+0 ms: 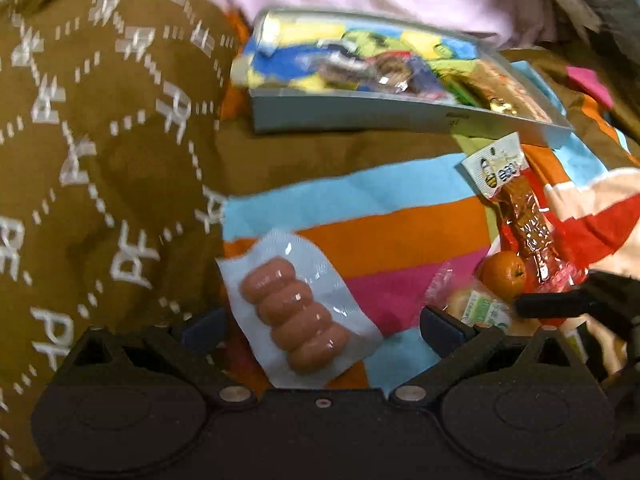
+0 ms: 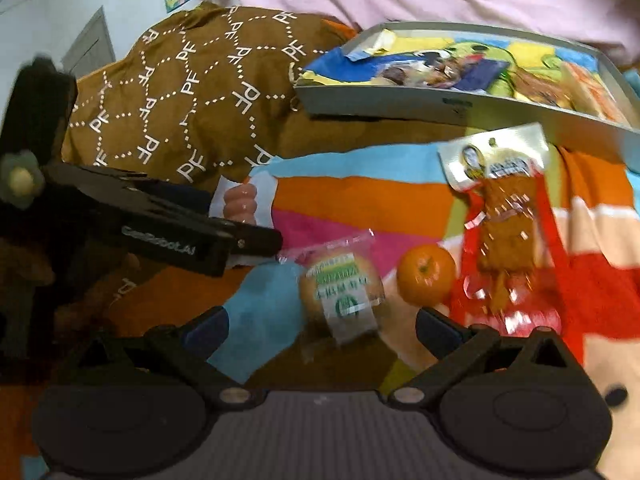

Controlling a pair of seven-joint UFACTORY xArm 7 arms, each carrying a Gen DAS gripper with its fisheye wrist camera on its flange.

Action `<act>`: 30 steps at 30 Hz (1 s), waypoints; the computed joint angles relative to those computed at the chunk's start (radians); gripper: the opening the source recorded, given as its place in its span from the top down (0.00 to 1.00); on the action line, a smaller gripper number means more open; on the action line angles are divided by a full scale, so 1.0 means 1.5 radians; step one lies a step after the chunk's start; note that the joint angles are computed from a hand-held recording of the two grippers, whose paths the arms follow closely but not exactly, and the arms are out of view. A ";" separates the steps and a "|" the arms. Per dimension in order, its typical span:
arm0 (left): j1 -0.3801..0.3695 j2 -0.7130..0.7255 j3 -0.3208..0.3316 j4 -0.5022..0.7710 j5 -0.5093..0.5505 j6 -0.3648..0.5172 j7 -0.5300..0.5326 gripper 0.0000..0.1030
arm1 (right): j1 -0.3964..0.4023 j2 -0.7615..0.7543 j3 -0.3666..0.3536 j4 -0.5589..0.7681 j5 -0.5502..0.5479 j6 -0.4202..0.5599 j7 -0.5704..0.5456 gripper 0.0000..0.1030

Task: Organize snacks
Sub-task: 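Lower the left tool toward the sausage pack while the right tool approaches the bread bag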

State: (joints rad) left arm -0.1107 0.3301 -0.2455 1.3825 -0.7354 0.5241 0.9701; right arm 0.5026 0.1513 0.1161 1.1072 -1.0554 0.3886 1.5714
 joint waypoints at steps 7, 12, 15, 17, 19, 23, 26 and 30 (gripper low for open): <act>-0.003 0.044 0.014 0.075 0.060 0.079 -0.087 0.05 | 0.001 0.042 -0.008 0.043 0.102 0.033 -0.155 0.21; -0.008 0.036 0.018 0.061 0.069 0.047 -0.141 0.15 | 0.018 0.048 -0.017 0.056 0.101 0.059 -0.176 0.30; -0.009 0.024 0.015 0.040 0.079 0.023 -0.146 0.22 | 0.023 0.044 -0.014 0.056 0.117 0.077 -0.179 0.31; -0.002 0.016 0.011 0.029 0.077 0.021 -0.137 0.24 | 0.025 0.041 -0.012 0.057 0.126 0.090 -0.180 0.31; 0.003 0.012 0.010 0.025 0.070 0.027 -0.134 0.24 | 0.027 0.038 -0.009 0.057 0.128 0.098 -0.181 0.31; -0.004 0.011 0.020 0.033 0.092 0.045 -0.152 0.18 | 0.028 0.032 -0.006 0.053 0.118 0.107 -0.182 0.29; -0.015 0.022 0.031 0.060 0.128 0.078 -0.194 0.11 | 0.027 0.029 -0.005 0.051 0.112 0.108 -0.171 0.24; -0.023 0.041 0.035 0.089 0.151 0.090 -0.249 0.11 | 0.019 0.033 -0.006 0.050 0.105 0.086 -0.176 0.24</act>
State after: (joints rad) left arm -0.1456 0.3917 -0.1928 1.5157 -0.5085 0.6590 0.5964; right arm 0.5316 0.2001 0.1069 1.1823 -0.8984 0.5179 1.3079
